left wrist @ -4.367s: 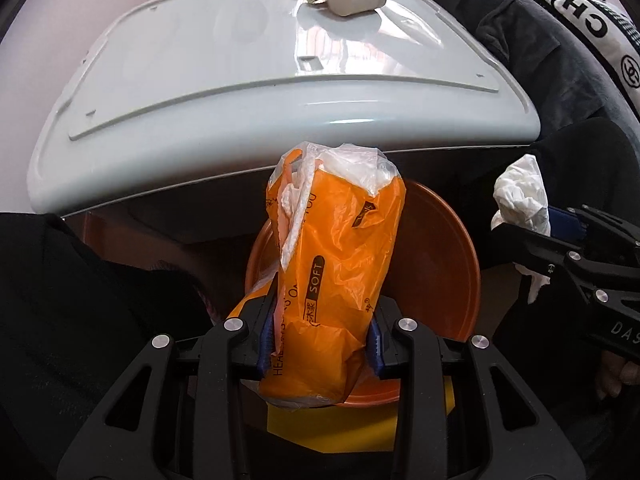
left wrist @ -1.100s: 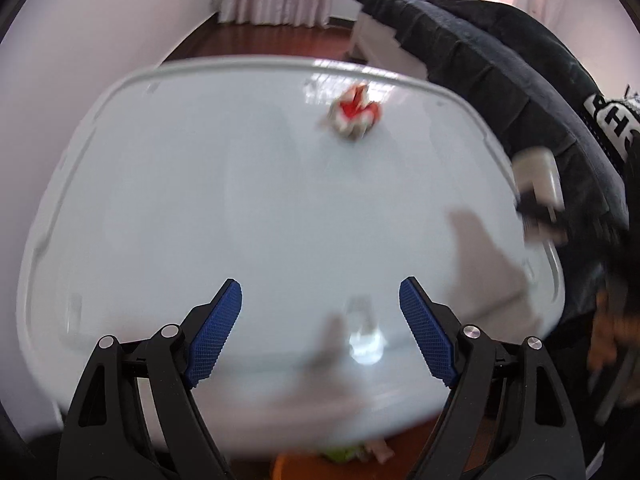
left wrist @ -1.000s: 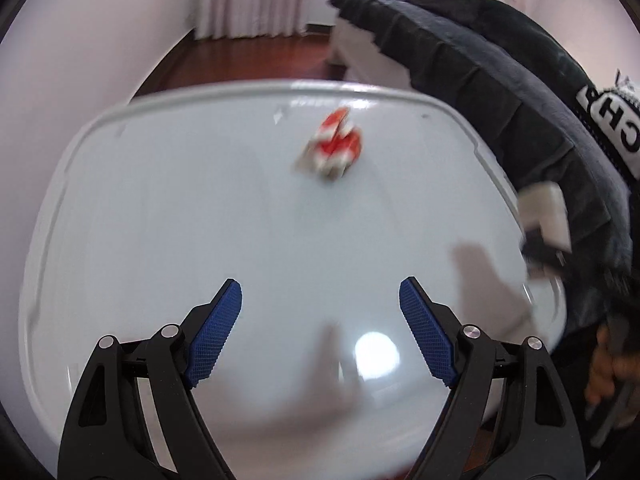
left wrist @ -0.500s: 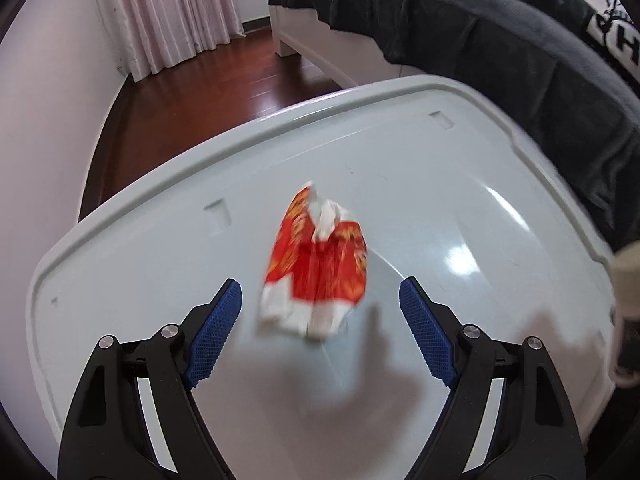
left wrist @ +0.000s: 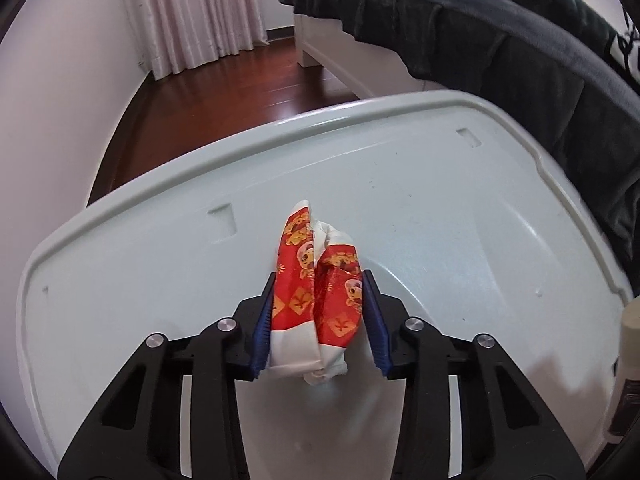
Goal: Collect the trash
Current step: 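Carry the wrapper and white container over the orange bucket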
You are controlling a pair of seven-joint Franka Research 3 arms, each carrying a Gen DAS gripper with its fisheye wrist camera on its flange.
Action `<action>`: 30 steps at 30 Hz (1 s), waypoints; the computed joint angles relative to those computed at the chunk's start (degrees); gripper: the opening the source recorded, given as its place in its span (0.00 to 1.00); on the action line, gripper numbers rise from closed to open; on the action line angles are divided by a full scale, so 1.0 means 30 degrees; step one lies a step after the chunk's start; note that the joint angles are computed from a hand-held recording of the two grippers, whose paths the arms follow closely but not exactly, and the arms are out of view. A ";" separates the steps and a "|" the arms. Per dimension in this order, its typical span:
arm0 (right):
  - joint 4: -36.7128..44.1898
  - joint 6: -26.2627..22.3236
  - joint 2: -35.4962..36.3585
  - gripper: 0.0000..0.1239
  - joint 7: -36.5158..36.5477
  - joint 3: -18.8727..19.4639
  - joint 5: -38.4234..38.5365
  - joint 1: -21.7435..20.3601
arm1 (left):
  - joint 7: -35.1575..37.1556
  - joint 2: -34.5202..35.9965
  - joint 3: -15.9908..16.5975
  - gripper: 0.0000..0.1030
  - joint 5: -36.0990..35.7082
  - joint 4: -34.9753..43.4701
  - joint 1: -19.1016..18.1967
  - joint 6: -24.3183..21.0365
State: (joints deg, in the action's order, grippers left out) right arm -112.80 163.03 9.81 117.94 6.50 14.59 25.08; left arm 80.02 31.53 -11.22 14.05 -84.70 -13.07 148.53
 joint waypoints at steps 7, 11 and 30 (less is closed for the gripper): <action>0.0561 0.0203 0.0415 0.37 0.0185 -0.0160 -0.0584 0.0181 | -0.2056 -0.3410 0.0032 0.37 -0.0203 -0.4035 0.0215 0.1535; 0.0805 0.0321 0.0518 0.37 0.0607 -0.0312 -0.1359 0.0566 | -0.3581 -0.5718 0.0178 0.37 0.0461 -0.6471 0.0064 0.1760; -0.3900 0.2541 -0.4166 0.37 0.0532 0.0696 -0.4641 0.1206 | -0.7479 -1.7247 -0.0319 0.37 0.0343 -1.7732 -0.0284 0.3621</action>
State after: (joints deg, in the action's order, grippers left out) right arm -124.50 170.66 -2.69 119.54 8.59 0.67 28.70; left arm 57.58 -20.21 -12.18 15.08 -137.90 -13.92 159.40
